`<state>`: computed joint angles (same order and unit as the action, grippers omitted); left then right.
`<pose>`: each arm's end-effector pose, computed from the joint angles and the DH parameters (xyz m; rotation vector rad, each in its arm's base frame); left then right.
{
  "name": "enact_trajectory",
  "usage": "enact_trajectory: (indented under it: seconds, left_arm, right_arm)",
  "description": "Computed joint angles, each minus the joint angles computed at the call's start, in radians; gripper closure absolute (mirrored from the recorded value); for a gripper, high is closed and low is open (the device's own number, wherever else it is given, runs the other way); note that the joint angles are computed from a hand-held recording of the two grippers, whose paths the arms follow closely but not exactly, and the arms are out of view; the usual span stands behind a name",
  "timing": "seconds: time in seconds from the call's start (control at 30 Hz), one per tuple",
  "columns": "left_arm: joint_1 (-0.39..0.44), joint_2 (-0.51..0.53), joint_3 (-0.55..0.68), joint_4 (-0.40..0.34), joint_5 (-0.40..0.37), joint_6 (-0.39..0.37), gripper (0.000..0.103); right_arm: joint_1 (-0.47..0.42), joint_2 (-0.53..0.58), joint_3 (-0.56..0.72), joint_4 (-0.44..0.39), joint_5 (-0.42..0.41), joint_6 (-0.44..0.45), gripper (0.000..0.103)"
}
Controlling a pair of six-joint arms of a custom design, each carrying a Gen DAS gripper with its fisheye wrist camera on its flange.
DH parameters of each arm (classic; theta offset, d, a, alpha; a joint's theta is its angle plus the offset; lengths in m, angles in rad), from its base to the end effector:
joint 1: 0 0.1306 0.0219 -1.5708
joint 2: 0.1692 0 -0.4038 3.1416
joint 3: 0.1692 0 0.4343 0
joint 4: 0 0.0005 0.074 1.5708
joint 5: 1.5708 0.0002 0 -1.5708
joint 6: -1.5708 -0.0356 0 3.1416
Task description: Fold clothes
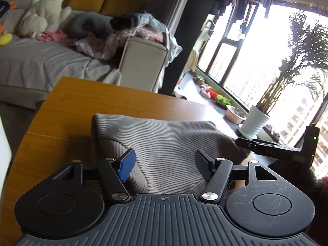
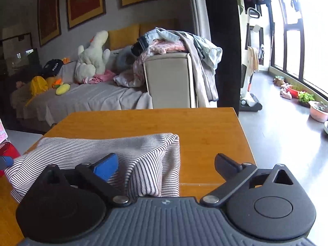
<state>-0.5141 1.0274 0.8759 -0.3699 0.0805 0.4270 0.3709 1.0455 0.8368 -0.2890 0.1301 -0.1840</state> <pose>0.3453 -0.1989 0.3862 0.1442 2.1531 -0.6436 0.3765 0.1409 0.3667 -0.1132 2.0673 0.2074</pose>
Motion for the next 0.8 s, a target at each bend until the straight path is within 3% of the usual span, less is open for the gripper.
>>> enact_trajectory:
  seconds: [0.03,0.07,0.13,0.37,0.53,0.8]
  left_arm:
    - [0.001,0.019,0.005,0.003,0.027,0.01,0.031]
    - [0.002,0.039,0.011,0.002,0.048,0.019,0.031]
    - [0.009,0.08,0.02,-0.005,0.08,0.042,0.032]
    - [0.052,0.152,0.026,0.004,0.141,0.07,0.035]
    - [0.071,0.176,0.037,0.024,0.134,0.054,0.035]
    - [0.093,0.255,0.108,0.031,0.09,0.03,0.035]
  right_arm:
    - [0.005,0.014,0.012,0.0,-0.014,0.025,0.01]
    - [0.01,0.032,0.026,-0.004,-0.024,0.047,0.03]
    - [0.019,0.077,0.059,-0.029,-0.047,0.059,0.055]
    - [0.036,0.171,0.074,-0.011,-0.048,0.048,0.049]
    - [0.028,0.108,0.004,-0.006,-0.083,-0.012,0.048]
    - [0.086,-0.043,-0.085,-0.081,-0.137,-0.026,0.042]
